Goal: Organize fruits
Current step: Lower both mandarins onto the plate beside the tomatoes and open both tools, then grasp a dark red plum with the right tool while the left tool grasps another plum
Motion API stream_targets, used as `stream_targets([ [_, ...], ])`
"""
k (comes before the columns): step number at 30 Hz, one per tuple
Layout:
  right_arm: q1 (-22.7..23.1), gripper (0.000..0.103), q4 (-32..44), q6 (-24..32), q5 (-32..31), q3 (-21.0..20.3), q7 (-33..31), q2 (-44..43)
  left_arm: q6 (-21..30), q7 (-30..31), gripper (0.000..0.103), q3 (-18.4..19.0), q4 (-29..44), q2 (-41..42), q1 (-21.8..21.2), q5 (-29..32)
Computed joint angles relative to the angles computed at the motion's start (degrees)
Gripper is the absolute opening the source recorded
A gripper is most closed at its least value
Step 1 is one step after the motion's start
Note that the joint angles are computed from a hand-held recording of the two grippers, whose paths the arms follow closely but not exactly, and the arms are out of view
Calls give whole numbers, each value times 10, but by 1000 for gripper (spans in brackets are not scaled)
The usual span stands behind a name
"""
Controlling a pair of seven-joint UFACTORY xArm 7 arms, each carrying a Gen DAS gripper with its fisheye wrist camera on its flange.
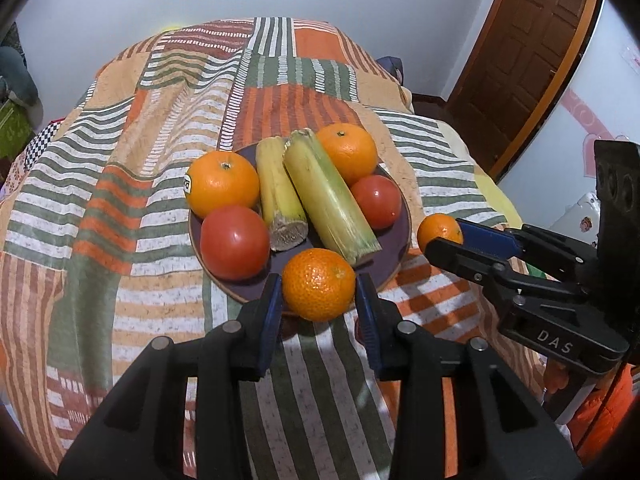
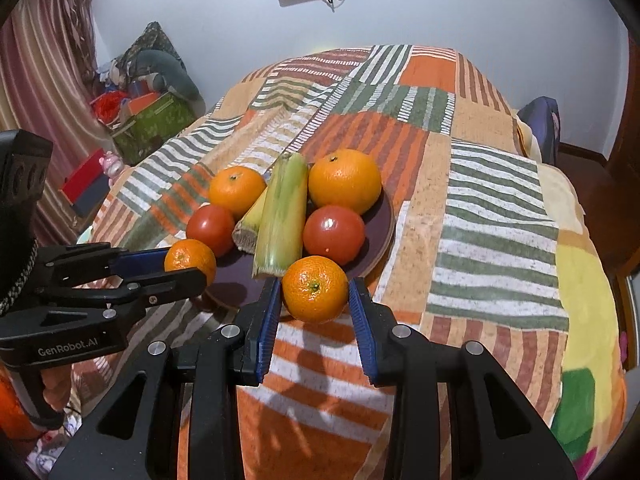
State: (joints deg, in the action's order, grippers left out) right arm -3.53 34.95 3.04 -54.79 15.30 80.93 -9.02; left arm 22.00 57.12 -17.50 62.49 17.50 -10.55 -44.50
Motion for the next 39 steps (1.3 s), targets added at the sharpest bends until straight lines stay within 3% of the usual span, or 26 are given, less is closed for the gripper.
stream_targets([
  [4, 0, 32, 15, -4, -17, -7, 7, 25, -1, -17, 37, 3, 17, 21, -5, 21],
  [20, 70, 32, 42, -22, -48, -91, 13, 72, -6, -71, 37, -19, 61, 81, 9, 98],
  [30, 87, 32, 39, 0, 28, -93, -50, 69, 7, -98, 39, -16, 55, 75, 11, 121],
  [39, 74, 33, 26, 12, 46, -70, -63, 38, -6, -46, 46, -25, 17, 27, 38, 64],
])
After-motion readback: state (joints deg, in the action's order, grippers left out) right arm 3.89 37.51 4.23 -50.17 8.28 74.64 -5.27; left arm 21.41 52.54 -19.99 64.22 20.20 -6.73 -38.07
